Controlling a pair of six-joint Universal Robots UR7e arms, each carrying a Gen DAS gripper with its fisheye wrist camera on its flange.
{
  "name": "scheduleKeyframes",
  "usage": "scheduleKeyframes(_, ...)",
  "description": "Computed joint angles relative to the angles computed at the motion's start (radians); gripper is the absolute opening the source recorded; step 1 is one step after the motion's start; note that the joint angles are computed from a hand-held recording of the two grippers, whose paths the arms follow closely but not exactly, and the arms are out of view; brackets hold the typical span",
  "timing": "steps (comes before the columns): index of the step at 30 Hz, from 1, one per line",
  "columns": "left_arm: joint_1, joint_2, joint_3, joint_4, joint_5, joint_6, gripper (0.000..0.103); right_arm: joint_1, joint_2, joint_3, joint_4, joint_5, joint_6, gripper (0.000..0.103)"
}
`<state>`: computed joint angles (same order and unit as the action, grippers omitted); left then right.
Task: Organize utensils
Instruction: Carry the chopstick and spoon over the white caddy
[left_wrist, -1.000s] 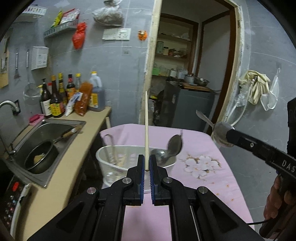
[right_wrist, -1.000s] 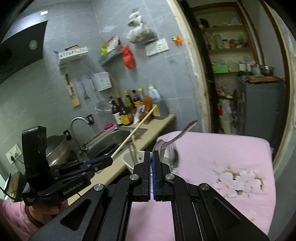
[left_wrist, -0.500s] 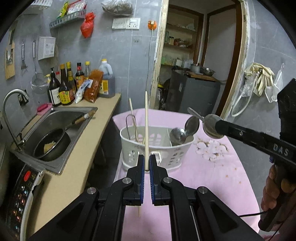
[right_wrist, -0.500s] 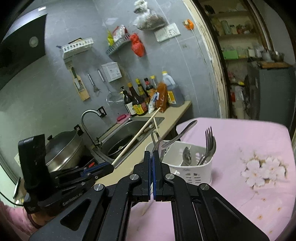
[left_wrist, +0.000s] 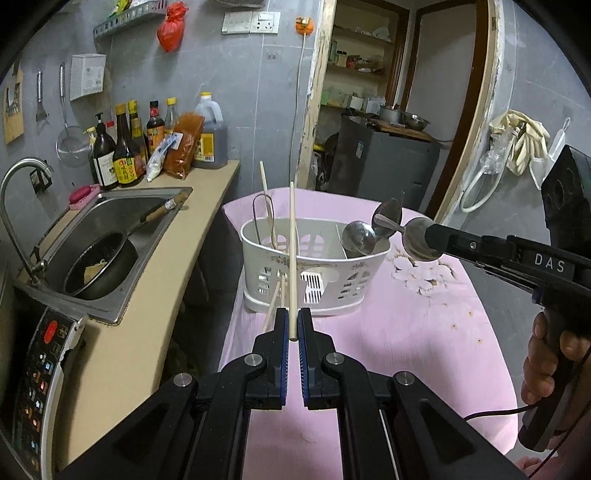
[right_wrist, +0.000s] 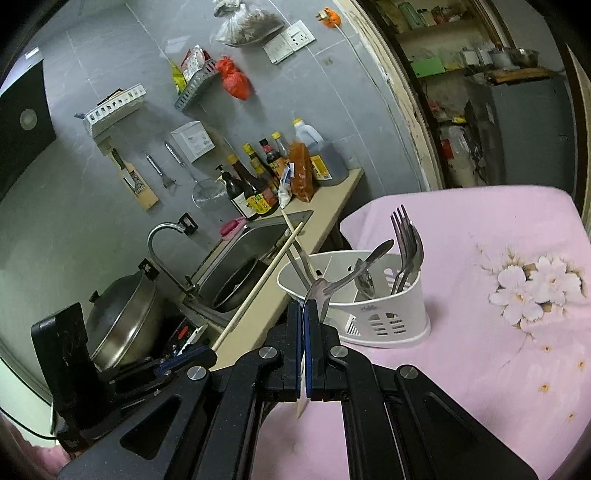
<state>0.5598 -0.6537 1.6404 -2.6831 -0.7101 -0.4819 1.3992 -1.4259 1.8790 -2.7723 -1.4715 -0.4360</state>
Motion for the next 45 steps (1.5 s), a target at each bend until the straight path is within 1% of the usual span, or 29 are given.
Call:
scheduleKeyframes(8, -0.002, -0.013, -0.019, 0.094, -0.013, -0.039, 0.005, -0.006, 0.012, -0.018, 0.030, -0.005, 0.044, 0.002)
scheduleKeyframes(12, -0.001, -0.012, -0.030, 0.121, -0.016, -0.047, 0.005, -0.006, 0.018, -0.021, 0.036, -0.013, 0.051, 0.002)
scheduleKeyframes(16, 0.000, -0.016, -0.042, 0.172, -0.027, -0.083, 0.005, -0.008, 0.018, -0.029, 0.056, -0.004, 0.062, 0.002)
scheduleKeyframes(19, -0.004, -0.017, -0.039, 0.173, -0.019, -0.085, 0.005, -0.004, 0.019, -0.030, 0.054, -0.008, 0.059, 0.002)
scheduleKeyframes(23, -0.005, -0.013, -0.021, 0.097, -0.004, -0.059, 0.005, -0.001, 0.019, -0.032, 0.055, -0.014, 0.055, 0.002)
scheduleKeyframes(25, -0.003, -0.009, -0.023, 0.089, -0.003, -0.053, 0.005, 0.002, 0.019, -0.037, 0.061, -0.016, 0.047, 0.002)
scheduleKeyframes(28, -0.001, -0.016, -0.030, 0.125, -0.015, -0.070, 0.005, 0.002, 0.018, -0.046, 0.080, -0.007, 0.048, 0.002)
scheduleKeyframes(31, 0.002, -0.020, -0.041, 0.149, -0.026, -0.090, 0.005, -0.009, 0.018, -0.065, 0.128, 0.028, 0.082, 0.002)
scheduleKeyframes(32, 0.002, -0.021, -0.045, 0.161, -0.025, -0.094, 0.005, -0.008, 0.021, -0.072, 0.136, 0.026, 0.096, 0.002)
scheduleKeyframes(35, 0.005, -0.020, -0.066, 0.215, -0.031, -0.112, 0.005, -0.012, 0.029, -0.081, 0.145, 0.025, 0.106, 0.002)
scheduleKeyframes(38, 0.008, -0.022, -0.091, 0.279, -0.049, -0.145, 0.005, -0.019, 0.039, -0.099, 0.165, 0.039, 0.137, 0.002)
scheduleKeyframes(41, 0.007, -0.022, -0.116, 0.336, -0.054, -0.168, 0.005, -0.024, 0.049, -0.111, 0.175, 0.054, 0.160, 0.003)
scheduleKeyframes(45, 0.009, -0.019, -0.160, 0.429, -0.064, -0.193, 0.006, -0.025, 0.062, -0.121, 0.176, 0.062, 0.174, 0.004)
